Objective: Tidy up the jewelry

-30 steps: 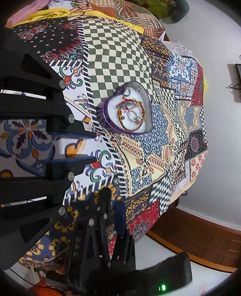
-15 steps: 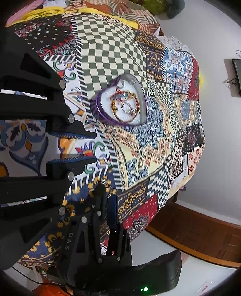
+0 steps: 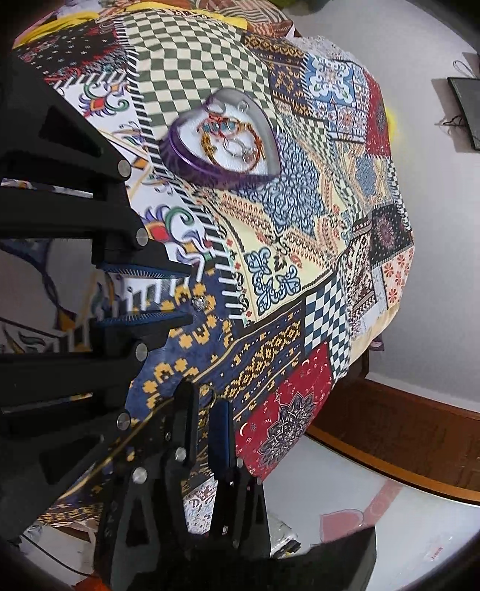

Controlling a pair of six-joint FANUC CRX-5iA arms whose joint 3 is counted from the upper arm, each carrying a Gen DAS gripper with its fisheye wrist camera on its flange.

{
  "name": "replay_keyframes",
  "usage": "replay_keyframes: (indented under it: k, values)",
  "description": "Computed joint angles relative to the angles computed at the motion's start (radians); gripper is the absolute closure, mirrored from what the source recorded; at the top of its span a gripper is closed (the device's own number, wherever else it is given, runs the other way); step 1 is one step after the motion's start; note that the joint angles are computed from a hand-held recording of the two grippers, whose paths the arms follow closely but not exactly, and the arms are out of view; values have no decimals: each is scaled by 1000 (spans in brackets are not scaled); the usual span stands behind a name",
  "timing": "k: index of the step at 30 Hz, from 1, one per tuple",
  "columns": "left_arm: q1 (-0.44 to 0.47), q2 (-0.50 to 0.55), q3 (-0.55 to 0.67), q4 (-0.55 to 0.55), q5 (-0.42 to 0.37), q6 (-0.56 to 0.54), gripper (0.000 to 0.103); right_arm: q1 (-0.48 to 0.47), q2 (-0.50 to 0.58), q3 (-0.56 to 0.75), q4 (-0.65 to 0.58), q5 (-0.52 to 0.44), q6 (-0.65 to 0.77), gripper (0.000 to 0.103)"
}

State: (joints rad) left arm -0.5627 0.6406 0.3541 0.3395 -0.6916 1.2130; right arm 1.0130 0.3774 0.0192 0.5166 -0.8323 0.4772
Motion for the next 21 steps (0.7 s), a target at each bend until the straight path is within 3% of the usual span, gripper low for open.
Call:
replay_keyframes:
  k: [9, 11, 21]
  values:
    - [-14, 78, 132, -62, -74, 47, 86, -9, -35, -59, 42, 44, -79, 79]
    - [-15, 78, 127, -54, -66, 32, 94, -12, -38, -65, 48, 52, -91, 79]
    - [-1, -11, -4, -17, 61, 22, 95, -10, -42, -63, 96, 63, -140, 79]
